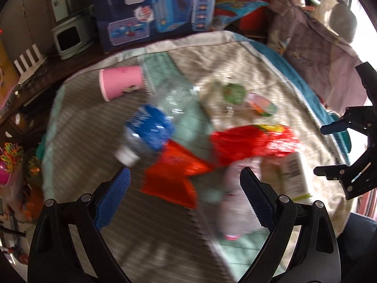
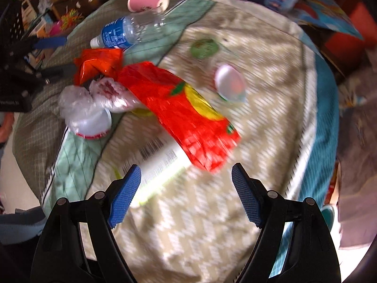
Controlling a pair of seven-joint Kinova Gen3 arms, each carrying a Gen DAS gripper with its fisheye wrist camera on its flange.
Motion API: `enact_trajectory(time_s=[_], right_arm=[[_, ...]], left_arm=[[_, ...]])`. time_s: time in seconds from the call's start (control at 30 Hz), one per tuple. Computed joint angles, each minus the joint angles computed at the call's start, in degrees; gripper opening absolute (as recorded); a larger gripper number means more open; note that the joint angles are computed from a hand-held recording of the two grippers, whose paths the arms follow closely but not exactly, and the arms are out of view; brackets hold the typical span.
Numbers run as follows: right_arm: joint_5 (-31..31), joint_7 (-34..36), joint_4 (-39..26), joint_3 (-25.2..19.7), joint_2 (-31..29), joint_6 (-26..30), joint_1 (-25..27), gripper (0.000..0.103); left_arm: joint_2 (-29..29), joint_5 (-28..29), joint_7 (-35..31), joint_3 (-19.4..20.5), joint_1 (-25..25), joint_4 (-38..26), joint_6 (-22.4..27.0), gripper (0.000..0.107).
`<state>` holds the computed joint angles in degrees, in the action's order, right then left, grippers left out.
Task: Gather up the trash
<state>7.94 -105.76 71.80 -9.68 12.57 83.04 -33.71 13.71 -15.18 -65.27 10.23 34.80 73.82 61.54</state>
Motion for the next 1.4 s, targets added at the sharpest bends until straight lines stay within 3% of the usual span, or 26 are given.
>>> enact_trajectory(time_s=[0.23, 0.47, 0.5, 0.53, 0.6, 0.73, 0.83, 0.87, 0.9, 1.07, 1.4], right_arm=[[1.9, 2.6, -7.3, 1.7, 9.5, 3.7, -1.6, 0.076], [1.7, 4.2, -7.5, 3.1, 11.9, 2.5, -1.4, 0.076], [1.4, 4.3, -7.0, 3.0, 11.6, 1.9, -1.2, 0.068], [0.7, 4.5, -6.5, 2.9, 11.1, 1.2, -0.8, 0.053], [-0.3, 4.2, -5.8, 2.8, 10.4, 0.7, -0.3, 0.038], [-1.7, 4.5, -5.1, 2.7, 8.9, 0.6, 1.0, 0.025], [-3.1, 4.8, -4.3, 2.8, 7.4, 0.3, 2.7, 0.024], [-3.5, 4.6, -4.1, 2.8, 7.0, 0.4, 3.2, 0.024], [-3.5, 4.6, -3.8, 2.9, 6.6, 0.2, 3.7, 0.024], [-2.4, 3.4, -2.3, 3.5, 4.2, -0.2, 5.1, 0.024], [-1.6, 0.9, 4.7, 2.9, -3.4, -1.3, 8.1, 0.022]], left_arm=[[3.1, 2.9, -7.9, -1.3, -5.1, -1.9, -0.1, 0.094], [8.1, 7.0, -13.0, -2.0, -7.5, -6.2, -0.3, 0.094], [9.1, 7.4, -13.9, -2.0, -7.7, -7.3, 0.0, 0.094], [10.1, 8.0, -14.7, -2.1, -7.9, -8.2, 0.2, 0.094], [12.2, 8.4, -15.8, -2.3, -7.5, -10.4, 1.3, 0.094], [15.5, 8.5, -17.3, -3.2, -6.5, -13.8, 3.2, 0.094], [16.3, 8.5, -17.5, -3.8, -5.8, -13.8, 2.5, 0.092], [16.4, 8.2, -17.3, -4.1, -5.4, -13.9, 2.5, 0.08], [16.8, 8.0, -16.9, -4.3, -4.9, -14.2, 3.1, 0.075], [14.9, 5.2, -12.7, -5.5, -1.9, -11.1, 0.8, 0.075], [11.8, 5.9, -9.4, -2.4, 1.6, -10.4, 1.4, 0.075]])
